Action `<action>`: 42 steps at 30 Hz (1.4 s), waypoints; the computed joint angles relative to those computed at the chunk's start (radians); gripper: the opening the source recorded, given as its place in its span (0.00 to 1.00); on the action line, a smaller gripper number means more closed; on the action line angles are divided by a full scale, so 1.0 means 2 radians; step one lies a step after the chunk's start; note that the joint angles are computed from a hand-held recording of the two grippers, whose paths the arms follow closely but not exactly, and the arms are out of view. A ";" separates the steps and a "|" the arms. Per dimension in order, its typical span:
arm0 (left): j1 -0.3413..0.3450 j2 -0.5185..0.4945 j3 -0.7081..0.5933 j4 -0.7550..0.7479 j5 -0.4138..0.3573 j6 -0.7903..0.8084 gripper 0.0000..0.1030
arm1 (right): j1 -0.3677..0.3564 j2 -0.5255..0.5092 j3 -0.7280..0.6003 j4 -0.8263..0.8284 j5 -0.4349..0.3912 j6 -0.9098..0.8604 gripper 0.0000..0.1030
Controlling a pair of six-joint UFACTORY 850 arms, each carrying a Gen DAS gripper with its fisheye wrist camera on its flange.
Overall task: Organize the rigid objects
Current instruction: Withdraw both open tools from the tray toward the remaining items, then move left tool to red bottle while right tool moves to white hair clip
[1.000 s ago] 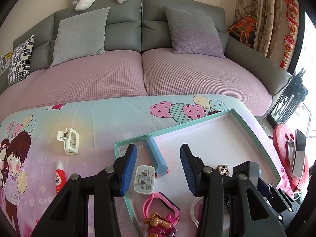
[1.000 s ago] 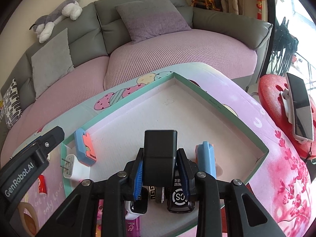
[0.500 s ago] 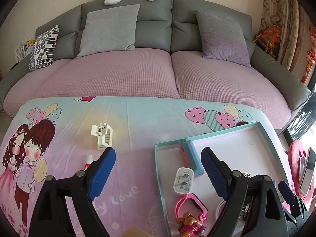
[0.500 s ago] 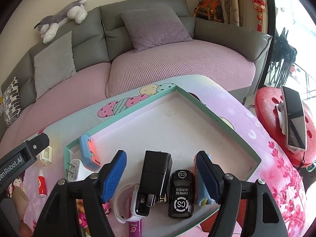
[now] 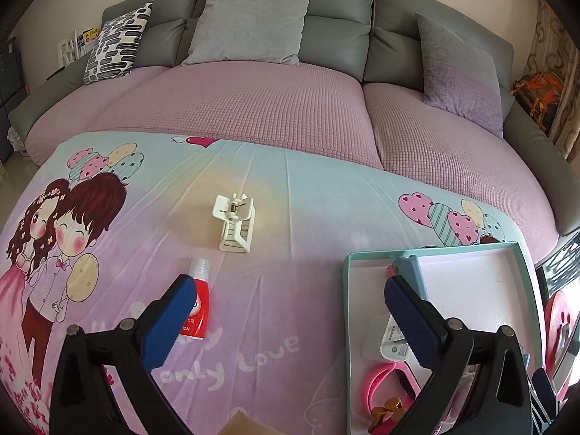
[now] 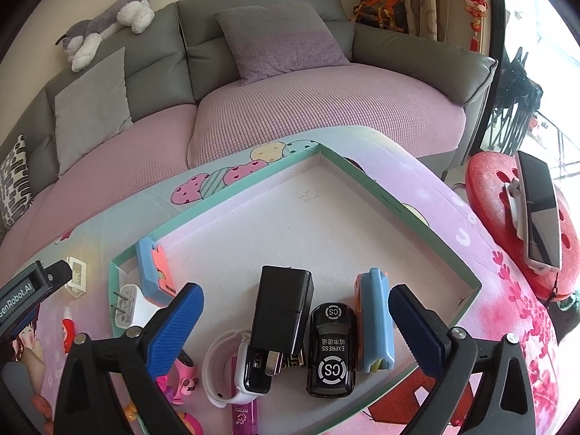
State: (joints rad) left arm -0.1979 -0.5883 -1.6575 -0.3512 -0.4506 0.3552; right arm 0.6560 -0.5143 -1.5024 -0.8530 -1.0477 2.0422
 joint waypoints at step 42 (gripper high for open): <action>0.084 -0.028 -0.069 0.108 0.000 -0.158 1.00 | 0.031 -0.113 -0.186 -0.056 0.017 -0.100 1.00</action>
